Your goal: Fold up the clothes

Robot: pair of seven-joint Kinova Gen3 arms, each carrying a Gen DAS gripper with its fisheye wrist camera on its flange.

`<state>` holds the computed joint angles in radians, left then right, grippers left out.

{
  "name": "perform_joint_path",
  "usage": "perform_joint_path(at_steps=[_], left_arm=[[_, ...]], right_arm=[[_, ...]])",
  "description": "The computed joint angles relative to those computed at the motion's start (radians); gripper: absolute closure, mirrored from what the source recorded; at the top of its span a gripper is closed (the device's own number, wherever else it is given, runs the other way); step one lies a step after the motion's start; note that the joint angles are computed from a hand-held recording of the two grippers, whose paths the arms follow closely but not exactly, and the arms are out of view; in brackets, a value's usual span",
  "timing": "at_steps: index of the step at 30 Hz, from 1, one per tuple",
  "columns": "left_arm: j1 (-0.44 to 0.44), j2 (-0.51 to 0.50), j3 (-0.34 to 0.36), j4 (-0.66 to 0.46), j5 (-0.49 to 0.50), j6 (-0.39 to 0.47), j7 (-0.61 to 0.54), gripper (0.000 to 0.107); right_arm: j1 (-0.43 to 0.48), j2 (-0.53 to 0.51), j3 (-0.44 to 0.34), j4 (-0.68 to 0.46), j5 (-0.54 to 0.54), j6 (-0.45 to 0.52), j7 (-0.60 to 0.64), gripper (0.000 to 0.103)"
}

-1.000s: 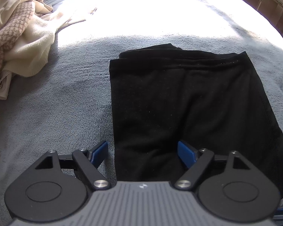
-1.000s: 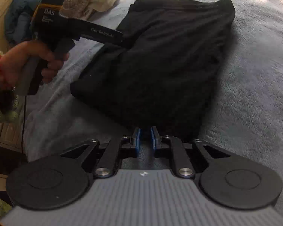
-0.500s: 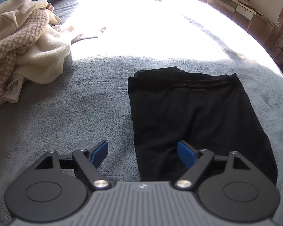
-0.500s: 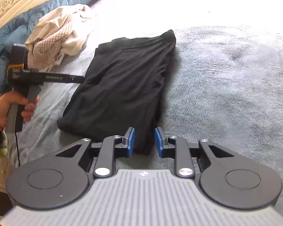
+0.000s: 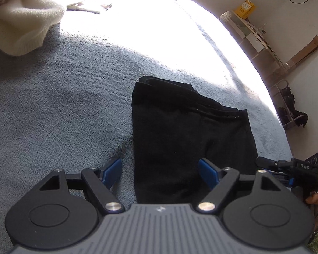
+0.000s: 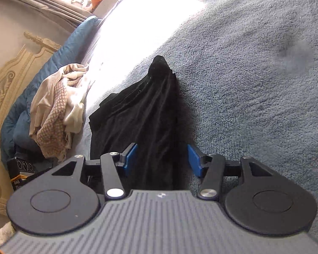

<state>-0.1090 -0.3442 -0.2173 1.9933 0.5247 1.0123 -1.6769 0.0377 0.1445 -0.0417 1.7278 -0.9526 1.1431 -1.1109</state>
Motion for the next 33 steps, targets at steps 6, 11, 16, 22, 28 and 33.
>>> perform_joint_path(at_steps=[6, 11, 16, 22, 28, 33], left_arm=[[0.013, 0.086, -0.077, 0.026, 0.172, -0.057, -0.185, 0.028], [-0.019, 0.150, -0.080, 0.034, 0.300, -0.074, -0.346, 0.028], [-0.074, 0.161, -0.050, 0.057, 0.377, -0.072, -0.398, 0.028], [-0.128, 0.194, -0.043, 0.055, 0.419, 0.018, -0.547, 0.030], [-0.156, 0.233, 0.015, 0.071, 0.514, -0.055, -0.588, 0.038], [-0.144, 0.228, 0.050, 0.060, 0.465, -0.111, -0.495, 0.074]], right_arm=[[0.021, 0.103, -0.025, -0.015, -0.129, -0.012, 0.016, 0.049], [0.010, 0.188, -0.076, -0.069, -0.199, -0.064, 0.027, 0.049], [0.007, 0.231, -0.125, -0.078, -0.265, -0.114, 0.056, 0.049], [0.028, 0.262, -0.136, -0.116, -0.233, 0.014, 0.062, 0.050], [-0.003, 0.296, -0.149, -0.162, -0.220, -0.016, 0.067, 0.061], [-0.037, 0.268, -0.151, -0.177, -0.142, -0.073, 0.057, 0.084]])
